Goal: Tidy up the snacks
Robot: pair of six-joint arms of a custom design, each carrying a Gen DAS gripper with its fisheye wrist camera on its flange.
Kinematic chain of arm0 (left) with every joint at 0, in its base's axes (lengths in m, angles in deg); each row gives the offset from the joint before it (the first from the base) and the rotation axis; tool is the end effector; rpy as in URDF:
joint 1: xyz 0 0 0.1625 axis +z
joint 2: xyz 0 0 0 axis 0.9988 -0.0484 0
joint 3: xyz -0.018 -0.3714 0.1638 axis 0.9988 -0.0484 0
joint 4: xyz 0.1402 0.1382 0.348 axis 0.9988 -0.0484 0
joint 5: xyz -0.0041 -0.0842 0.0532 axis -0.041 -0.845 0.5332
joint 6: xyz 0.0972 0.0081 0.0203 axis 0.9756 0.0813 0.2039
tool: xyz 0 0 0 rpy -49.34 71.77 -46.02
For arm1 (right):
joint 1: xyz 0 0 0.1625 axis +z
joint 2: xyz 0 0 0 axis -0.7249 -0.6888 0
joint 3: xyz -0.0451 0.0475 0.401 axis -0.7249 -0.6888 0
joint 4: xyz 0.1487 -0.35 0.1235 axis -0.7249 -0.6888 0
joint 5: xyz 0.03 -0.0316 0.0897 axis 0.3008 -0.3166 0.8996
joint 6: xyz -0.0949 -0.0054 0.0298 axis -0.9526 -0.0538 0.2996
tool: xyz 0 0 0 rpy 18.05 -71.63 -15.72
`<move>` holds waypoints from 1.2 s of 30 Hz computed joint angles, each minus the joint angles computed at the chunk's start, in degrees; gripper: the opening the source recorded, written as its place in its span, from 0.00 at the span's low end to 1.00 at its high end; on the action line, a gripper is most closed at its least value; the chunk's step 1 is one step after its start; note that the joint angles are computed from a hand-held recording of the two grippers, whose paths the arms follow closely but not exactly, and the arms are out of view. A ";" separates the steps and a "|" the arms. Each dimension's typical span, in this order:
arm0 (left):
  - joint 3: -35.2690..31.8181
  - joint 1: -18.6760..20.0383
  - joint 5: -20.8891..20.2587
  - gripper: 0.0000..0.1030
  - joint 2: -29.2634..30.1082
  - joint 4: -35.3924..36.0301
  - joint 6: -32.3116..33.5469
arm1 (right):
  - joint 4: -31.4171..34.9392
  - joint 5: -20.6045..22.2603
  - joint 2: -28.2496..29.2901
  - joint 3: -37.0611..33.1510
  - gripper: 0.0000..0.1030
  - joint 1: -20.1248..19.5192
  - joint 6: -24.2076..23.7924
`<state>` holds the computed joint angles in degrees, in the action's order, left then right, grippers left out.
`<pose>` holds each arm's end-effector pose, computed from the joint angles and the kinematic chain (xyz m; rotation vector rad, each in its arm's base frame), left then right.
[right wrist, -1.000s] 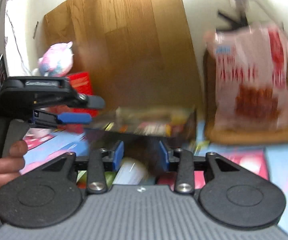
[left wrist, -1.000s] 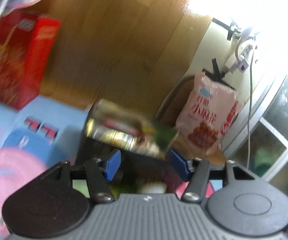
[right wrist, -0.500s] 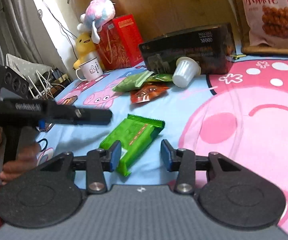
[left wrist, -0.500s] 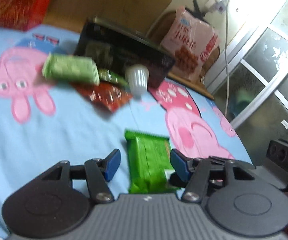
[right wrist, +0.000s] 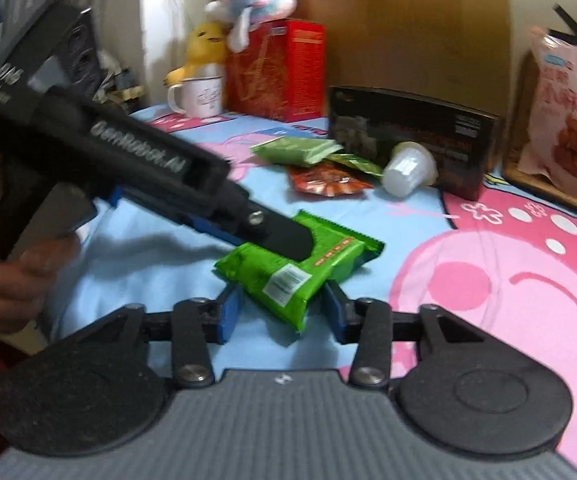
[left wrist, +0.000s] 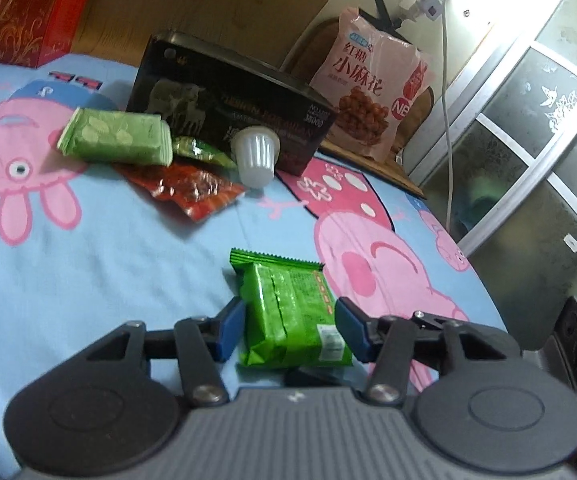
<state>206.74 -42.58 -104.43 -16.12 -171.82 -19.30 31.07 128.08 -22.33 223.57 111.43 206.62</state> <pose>-0.2698 -0.4526 -0.0193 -1.1601 -2.7947 0.3229 0.0274 -0.2776 0.1807 0.5487 -2.1998 1.1787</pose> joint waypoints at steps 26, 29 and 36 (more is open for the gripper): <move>-7.21 3.60 0.89 0.43 5.99 -4.75 2.41 | -3.02 8.29 11.59 -9.26 0.47 8.10 3.53; -7.20 3.87 0.50 0.41 6.01 -5.00 1.96 | -4.43 9.65 12.04 -9.13 0.45 8.83 3.22; -6.26 3.83 -0.35 0.38 5.40 -6.73 1.95 | -6.31 8.08 10.84 -7.81 0.40 8.04 3.44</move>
<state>200.48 -38.75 -104.78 -10.72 -178.55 -17.35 24.76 136.17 -11.49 215.76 119.47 210.06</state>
